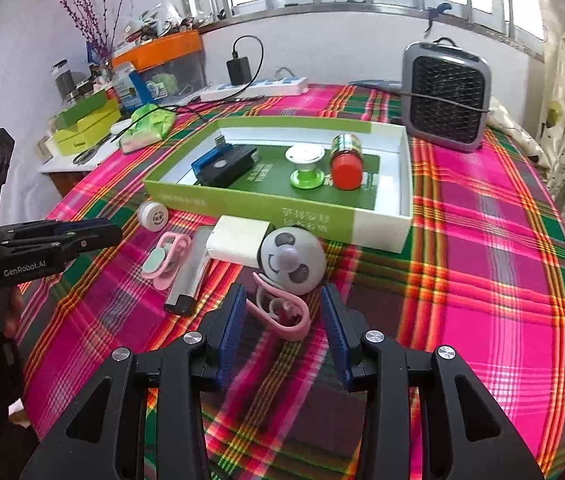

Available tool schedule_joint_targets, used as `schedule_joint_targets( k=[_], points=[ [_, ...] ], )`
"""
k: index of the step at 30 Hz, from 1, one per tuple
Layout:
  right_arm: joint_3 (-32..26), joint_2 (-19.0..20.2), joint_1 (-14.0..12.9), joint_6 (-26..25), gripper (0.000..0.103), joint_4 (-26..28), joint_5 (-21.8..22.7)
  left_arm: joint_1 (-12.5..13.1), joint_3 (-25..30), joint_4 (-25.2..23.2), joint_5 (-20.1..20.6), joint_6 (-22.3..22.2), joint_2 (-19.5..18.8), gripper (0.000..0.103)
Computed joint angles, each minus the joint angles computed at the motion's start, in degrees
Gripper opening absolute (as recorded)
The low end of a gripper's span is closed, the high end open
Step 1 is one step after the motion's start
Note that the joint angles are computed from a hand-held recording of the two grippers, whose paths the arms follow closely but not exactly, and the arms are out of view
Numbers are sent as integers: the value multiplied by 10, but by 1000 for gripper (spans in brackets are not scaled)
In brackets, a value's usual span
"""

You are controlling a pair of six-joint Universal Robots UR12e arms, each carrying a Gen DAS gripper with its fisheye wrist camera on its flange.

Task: Organize rigid objects
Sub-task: 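Withdraw both tools from the tray toward the loose objects beside it, then grasp the white cylinder with the left tool while the right tool grasps the pink earphone hook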

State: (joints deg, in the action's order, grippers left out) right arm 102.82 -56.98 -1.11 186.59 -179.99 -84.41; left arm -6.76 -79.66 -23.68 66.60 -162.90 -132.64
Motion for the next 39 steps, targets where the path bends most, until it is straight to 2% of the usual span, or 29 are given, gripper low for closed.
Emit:
schedule_joint_targets(
  k=[12,22,37,39],
  points=[
    [-4,-1,8,-48,40,28,17,-1,8,-8,-4,8,-4,30],
    [-25,9,14,-53,40,60,-11,-5,17,-11,-7,16,-8,30],
    [-28,11,15,-46,40,67,-23,-17,39,-17,27,21,-22,30],
    [-28,11,15,-47,40,67,-23,-20,41,-9,44,21,-24,30]
  ],
)
